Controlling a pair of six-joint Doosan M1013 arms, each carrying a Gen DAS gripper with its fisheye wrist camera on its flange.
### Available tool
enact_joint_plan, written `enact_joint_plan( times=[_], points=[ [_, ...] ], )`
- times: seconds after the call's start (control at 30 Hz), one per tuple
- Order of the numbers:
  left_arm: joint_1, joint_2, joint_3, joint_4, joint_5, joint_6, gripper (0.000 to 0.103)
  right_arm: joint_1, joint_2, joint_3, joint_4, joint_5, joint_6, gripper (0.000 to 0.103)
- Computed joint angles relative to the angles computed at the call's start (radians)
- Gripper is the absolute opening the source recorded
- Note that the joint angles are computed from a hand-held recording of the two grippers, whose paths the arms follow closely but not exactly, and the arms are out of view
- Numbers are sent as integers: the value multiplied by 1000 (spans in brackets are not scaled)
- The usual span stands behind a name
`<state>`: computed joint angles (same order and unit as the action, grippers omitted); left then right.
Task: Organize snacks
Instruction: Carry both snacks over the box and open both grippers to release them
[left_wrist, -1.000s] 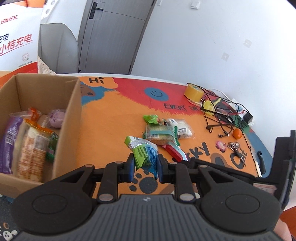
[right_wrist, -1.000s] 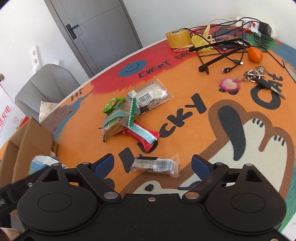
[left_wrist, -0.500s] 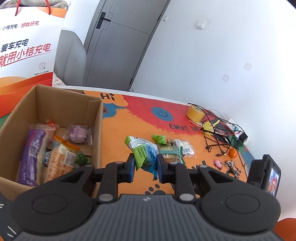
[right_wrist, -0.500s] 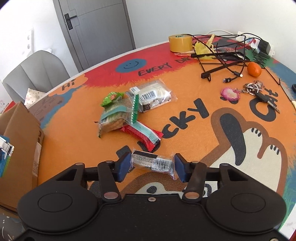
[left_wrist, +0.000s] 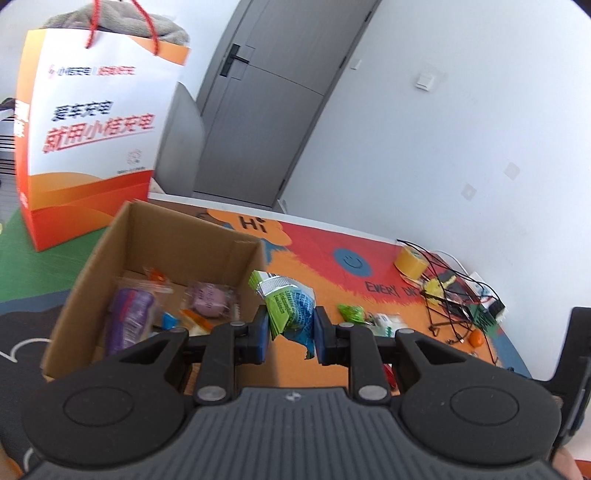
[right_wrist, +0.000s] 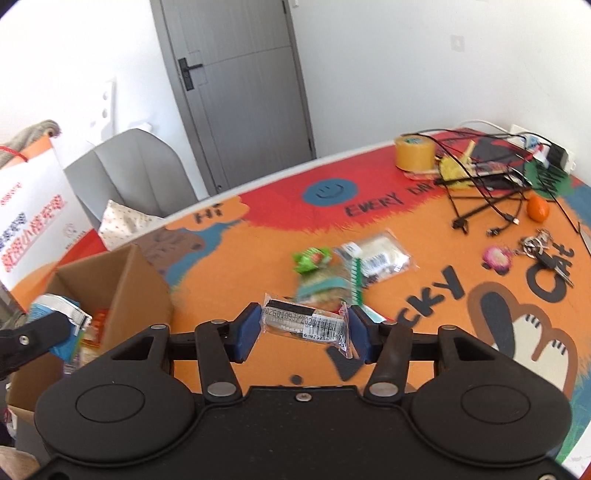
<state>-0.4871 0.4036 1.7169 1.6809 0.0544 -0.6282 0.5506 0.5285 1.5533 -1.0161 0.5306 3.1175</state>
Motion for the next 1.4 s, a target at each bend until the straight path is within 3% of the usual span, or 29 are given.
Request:
enact_joint_plan(
  times=[0.1, 0.23, 0.47, 0.63, 0.87, 0.97, 1.07, 1.17, 1.3, 1.4],
  points=[
    [17, -9, 9, -60, 21, 54, 23, 10, 2, -18, -8, -25, -12, 52],
    [32, -15, 7, -253, 54, 259, 23, 20, 13, -48, 7, -59, -53, 52],
    [53, -7, -20, -447, 85, 496, 23, 31, 38, -102, 78, -119, -165, 52],
    [76, 19, -56, -779, 96, 821, 23, 39, 58, -137, 113, -157, -226, 52],
    [93, 70, -124, -1060, 154, 1119, 26, 39, 90, -183, 184, -199, -299, 52],
    [99, 76, -132, -1101, 155, 1150, 32, 37, 100, -196, 233, -215, -339, 52],
    [105, 68, -122, -1155, 136, 1191, 45, 35, 109, -207, 263, -224, -367, 52],
    [101, 59, -111, -996, 147, 1034, 49, 32, 118, -218, 321, -230, -404, 52],
    [110, 40, -82, -973, 126, 963, 51, 29, 125, -226, 384, -247, -453, 52],
    [107, 25, -61, -844, 122, 830, 53, 26, 131, -235, 451, -248, -505, 55]
  ],
)
